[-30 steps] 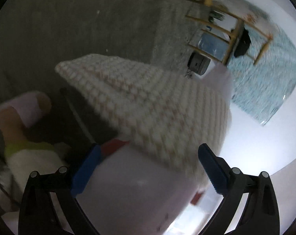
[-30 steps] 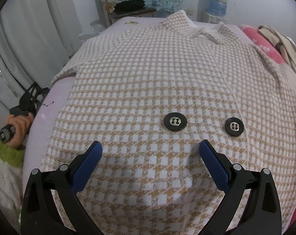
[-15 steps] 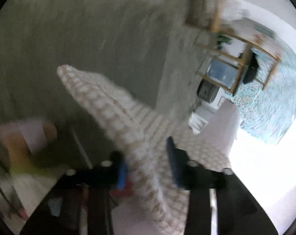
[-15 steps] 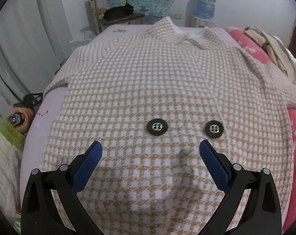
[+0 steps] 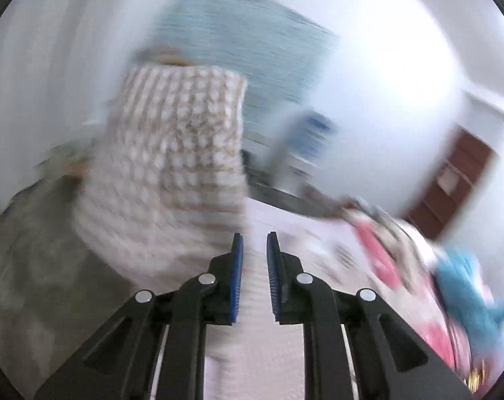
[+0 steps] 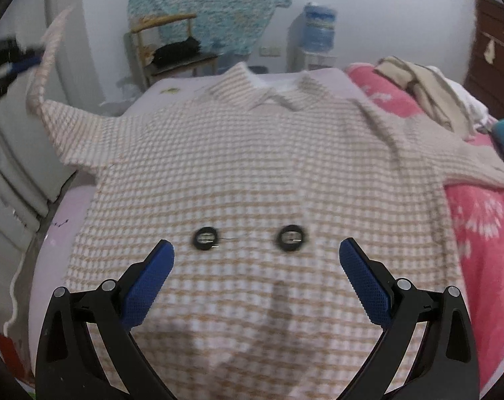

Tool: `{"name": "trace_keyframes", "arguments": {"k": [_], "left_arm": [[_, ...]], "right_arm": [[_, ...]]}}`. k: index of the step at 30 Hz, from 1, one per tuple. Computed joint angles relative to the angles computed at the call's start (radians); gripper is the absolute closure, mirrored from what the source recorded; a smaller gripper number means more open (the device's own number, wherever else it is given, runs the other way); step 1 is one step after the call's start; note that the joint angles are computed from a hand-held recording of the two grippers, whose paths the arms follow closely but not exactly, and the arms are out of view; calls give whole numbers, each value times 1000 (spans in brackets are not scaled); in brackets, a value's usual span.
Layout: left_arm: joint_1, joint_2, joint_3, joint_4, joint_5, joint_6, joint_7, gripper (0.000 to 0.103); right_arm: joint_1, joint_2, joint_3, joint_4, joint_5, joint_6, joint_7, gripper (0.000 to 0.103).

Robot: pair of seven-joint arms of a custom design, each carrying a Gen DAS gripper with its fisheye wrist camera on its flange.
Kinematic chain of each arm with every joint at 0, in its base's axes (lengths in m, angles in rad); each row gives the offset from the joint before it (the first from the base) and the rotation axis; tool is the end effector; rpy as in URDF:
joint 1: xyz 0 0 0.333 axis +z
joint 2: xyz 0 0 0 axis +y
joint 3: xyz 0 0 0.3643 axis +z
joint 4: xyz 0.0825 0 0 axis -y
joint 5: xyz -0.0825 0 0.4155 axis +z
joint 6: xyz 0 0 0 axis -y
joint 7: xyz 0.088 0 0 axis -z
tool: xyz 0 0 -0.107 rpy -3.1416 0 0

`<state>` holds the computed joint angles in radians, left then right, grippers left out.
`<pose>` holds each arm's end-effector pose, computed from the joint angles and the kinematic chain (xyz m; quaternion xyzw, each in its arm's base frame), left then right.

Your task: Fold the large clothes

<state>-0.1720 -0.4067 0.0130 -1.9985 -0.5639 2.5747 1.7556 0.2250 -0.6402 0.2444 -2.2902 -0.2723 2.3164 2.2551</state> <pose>0.4822 -0.0664 0.7852 -0.5994 0.6130 -0.4914 0.1533 0.3548 0.2103 0.6859 -0.6263 0.6880 -0.2584 0.2600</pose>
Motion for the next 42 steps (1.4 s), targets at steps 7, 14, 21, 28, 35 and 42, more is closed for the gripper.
{"name": "trace_keyframes", "arguments": {"k": [7, 14, 21, 28, 35, 42], "left_arm": [[-115, 42, -84, -30, 1, -182, 83, 81], [-106, -3, -136, -158, 111, -170, 35, 28], [2, -58, -147, -220, 221, -125, -114, 22], [115, -12, -216, -234, 502, -50, -380, 35], [104, 41, -174, -225, 554, -69, -484, 62], [92, 22, -156, -264, 547, -8, -471, 64]], "right_arm": [[-40, -82, -27, -60, -5, -37, 18, 8], [-30, -94, -113, -92, 73, -45, -64, 8], [99, 11, -302, -14, 376, 160, -293, 8], [322, 415, -524, 342, 835, 84, -674, 29], [225, 683, -458, 580, 726, -86, -613, 61], [173, 683, -355, 583, 578, -103, -614, 86]]}}
